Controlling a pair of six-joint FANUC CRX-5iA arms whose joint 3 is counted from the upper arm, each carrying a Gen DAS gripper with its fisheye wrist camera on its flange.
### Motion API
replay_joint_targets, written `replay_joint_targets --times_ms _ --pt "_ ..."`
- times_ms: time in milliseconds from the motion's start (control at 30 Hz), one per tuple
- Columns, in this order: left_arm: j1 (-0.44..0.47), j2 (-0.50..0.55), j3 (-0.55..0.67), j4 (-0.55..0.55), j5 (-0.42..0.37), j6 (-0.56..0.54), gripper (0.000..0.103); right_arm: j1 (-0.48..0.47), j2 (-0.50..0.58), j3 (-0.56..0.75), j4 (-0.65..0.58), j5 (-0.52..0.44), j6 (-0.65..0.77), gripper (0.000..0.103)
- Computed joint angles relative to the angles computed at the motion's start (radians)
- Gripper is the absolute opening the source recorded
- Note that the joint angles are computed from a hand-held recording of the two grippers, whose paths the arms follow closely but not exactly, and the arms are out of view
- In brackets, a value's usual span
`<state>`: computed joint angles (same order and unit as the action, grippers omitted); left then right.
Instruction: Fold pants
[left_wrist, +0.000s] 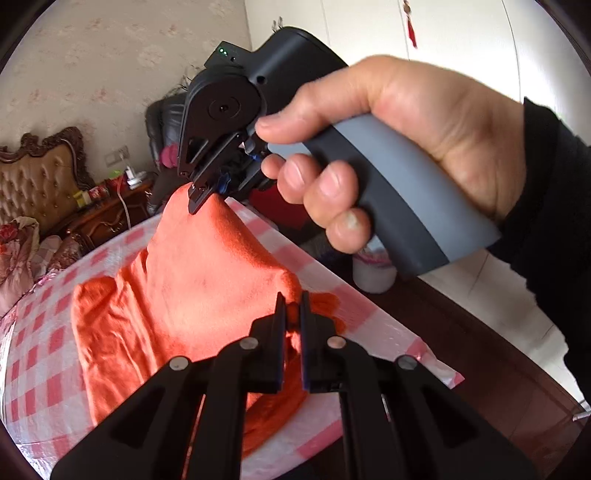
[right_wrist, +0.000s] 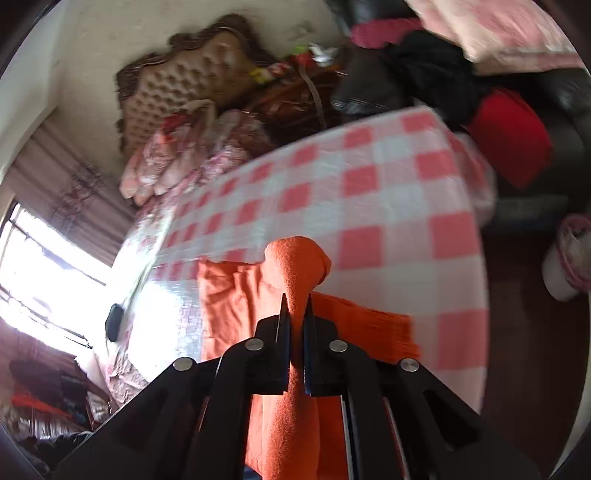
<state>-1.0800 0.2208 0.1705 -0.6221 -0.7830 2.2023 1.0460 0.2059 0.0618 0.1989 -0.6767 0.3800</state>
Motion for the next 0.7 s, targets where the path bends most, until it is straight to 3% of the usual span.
replay_joint_targets --times_ms 200,267,333,367,433,500,567,600,667,700 --pt "0.009 0.096 0.043 0.065 0.005 -0.051 0.006 -0.020 -0.028 -0.126 0.007 0.031 -0.043 0.005" --pt "0.034 0.124 0.045 0.115 0.024 -0.107 0.012 -0.018 -0.016 -0.145 0.040 0.026 -0.052 0.010" --pt "0.076 0.099 -0.027 0.247 0.139 -0.229 0.051 -0.002 0.002 -0.168 0.152 -0.027 -0.141 0.033" --pt "0.086 0.079 -0.059 0.278 0.176 -0.264 0.055 0.010 0.004 -0.183 0.219 -0.061 -0.198 0.045" --pt "0.122 -0.003 -0.176 0.398 0.279 -0.406 0.056 0.038 -0.033 -0.251 0.368 -0.109 -0.356 0.047" --pt "0.193 -0.130 -0.350 0.598 0.366 -0.559 0.056 0.078 -0.072 -0.289 0.425 -0.179 -0.455 0.047" --pt "0.301 -0.281 -0.542 0.819 0.421 -0.667 0.061 0.122 -0.134 -0.356 0.460 -0.137 -0.532 0.047" --pt "0.355 -0.342 -0.608 0.859 0.430 -0.660 0.062 0.138 -0.150 -0.370 0.456 -0.117 -0.534 0.048" --pt "0.496 -0.455 -0.708 0.872 0.392 -0.541 0.062 0.176 -0.146 -0.363 0.427 -0.128 -0.526 0.054" --pt "0.562 -0.488 -0.756 0.935 0.380 -0.533 0.060 0.192 -0.132 -0.352 0.395 -0.146 -0.530 0.056"
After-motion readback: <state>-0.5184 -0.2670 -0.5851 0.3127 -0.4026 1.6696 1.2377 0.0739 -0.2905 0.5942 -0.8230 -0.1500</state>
